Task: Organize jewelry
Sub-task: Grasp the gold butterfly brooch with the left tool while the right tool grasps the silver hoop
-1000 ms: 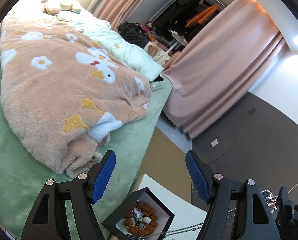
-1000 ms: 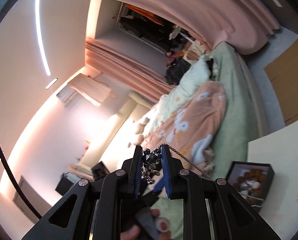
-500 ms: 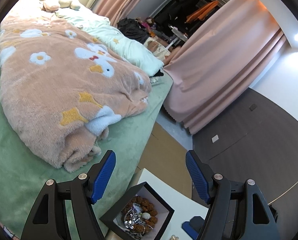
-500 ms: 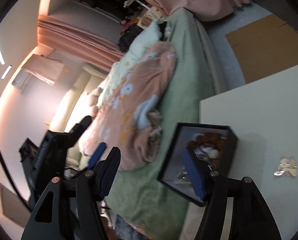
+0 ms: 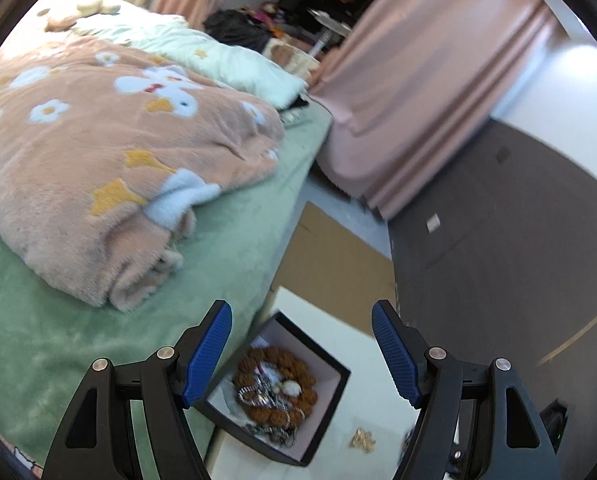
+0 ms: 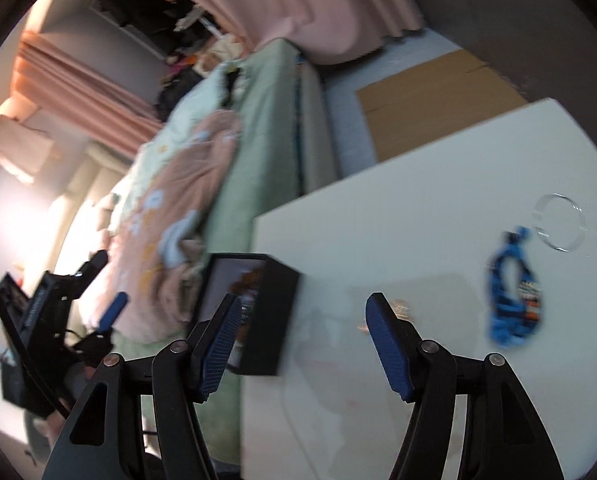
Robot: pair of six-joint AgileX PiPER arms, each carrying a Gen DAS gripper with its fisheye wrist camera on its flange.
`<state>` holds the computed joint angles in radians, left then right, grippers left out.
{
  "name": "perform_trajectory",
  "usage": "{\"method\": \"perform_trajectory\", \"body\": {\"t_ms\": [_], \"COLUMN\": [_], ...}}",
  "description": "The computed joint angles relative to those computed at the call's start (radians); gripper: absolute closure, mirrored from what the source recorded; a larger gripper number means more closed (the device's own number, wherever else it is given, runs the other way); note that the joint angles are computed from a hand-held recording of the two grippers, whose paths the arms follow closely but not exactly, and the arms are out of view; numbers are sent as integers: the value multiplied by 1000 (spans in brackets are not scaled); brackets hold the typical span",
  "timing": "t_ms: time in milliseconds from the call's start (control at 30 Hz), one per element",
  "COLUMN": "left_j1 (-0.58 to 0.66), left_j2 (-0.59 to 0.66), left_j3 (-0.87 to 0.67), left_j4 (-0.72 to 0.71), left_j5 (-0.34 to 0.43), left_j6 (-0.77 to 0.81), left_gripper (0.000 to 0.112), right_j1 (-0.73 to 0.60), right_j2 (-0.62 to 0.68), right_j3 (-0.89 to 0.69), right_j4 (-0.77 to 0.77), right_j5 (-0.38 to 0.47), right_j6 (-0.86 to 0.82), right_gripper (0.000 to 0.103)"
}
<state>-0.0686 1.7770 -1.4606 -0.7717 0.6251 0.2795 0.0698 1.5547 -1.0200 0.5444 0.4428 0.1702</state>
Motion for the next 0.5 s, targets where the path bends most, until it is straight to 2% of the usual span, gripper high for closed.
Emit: {"method": "perform_trajectory", "body": {"t_ms": [167, 500], "left_j1": [-75, -232], "left_j2": [0, 34], "left_j3": [9, -2], "left_j4": [65, 162], "left_j5": [7, 19], "left_j6": [-3, 33], "left_gripper": [39, 39], "right_j1": [-63, -203], "right_j2": [-43, -97], "right_j3": [49, 106], "right_j4": [-109, -140], "right_j5": [57, 153], "right_j6": [102, 95], "right_gripper": [38, 38]}}
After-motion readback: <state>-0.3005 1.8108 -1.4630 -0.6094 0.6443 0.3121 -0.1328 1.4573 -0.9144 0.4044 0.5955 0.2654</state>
